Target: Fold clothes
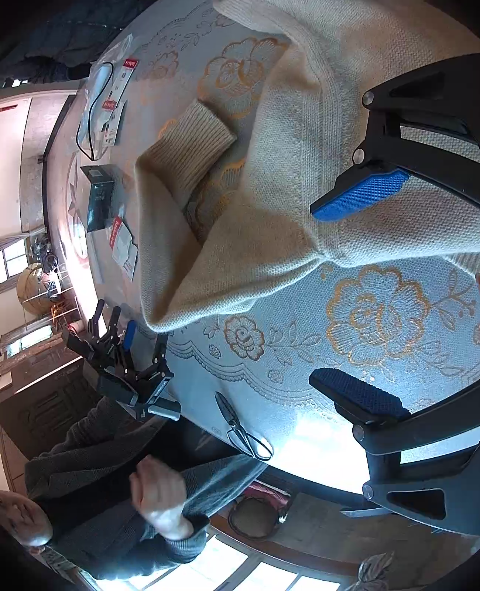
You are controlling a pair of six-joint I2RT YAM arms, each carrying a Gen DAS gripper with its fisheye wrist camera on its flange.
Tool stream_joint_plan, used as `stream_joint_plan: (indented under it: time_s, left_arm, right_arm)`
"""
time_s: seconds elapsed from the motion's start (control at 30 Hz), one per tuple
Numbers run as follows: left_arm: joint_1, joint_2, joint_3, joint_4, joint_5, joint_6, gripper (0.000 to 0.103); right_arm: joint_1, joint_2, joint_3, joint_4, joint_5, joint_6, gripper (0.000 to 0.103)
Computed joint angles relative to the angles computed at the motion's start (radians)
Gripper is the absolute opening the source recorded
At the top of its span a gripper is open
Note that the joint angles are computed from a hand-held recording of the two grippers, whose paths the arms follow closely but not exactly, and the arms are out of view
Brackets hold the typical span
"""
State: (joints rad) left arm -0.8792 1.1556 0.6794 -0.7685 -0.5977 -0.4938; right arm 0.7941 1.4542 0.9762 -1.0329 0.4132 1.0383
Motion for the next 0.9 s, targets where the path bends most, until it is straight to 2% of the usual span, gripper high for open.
stream_joint_plan:
  time_s: [0.17,0.23,0.27,0.37,0.43,0.53,0.63,0.7,0.77,0.83,0.9]
  left_arm:
    - [0.027,0.015,-0.014,0.022,-0.037,0.027,0.083]
    - [0.017,0.008,-0.028,0.031,-0.065,0.044,0.083]
    - [0.014,-0.003,-0.036,0.035,-0.071,0.052,0.083]
    - [0.019,-0.03,-0.05,0.06,-0.066,0.093,0.083]
    - [0.027,-0.025,-0.043,0.09,-0.069,0.124,0.083]
    - [0.034,0.008,-0.03,0.152,-0.059,0.166,0.084]
    - [0.005,0.041,-0.043,0.15,-0.046,0.167,0.084]
    - [-0.056,0.01,-0.094,0.128,-0.101,0.141,0.084]
    - [-0.097,-0.044,-0.137,0.074,-0.133,0.095,0.084]
    - [-0.127,-0.106,-0.173,0.002,-0.149,0.041,0.084]
    - [-0.147,-0.151,-0.188,-0.088,-0.14,-0.026,0.084]
  right_arm:
    - [-0.148,0.246,0.206,0.072,0.143,-0.366,0.049]
    - [-0.171,0.283,0.27,0.086,0.154,-0.464,0.046]
    - [-0.168,0.265,0.281,0.079,0.161,-0.462,0.045]
    - [-0.109,0.053,0.204,0.08,0.104,-0.375,0.047]
    - [-0.014,-0.047,0.185,-0.002,0.1,-0.279,0.047]
    - [0.226,-0.131,0.145,-0.164,0.081,-0.036,0.047]
    - [0.487,-0.103,0.109,-0.256,0.013,0.235,0.047]
    - [0.622,-0.032,0.101,-0.293,-0.029,0.376,0.047]
    - [0.725,0.048,0.094,-0.315,-0.07,0.469,0.047]
    - [0.812,0.075,0.067,-0.313,-0.07,0.538,0.047]
    - [0.859,0.077,0.053,-0.368,-0.088,0.575,0.048]
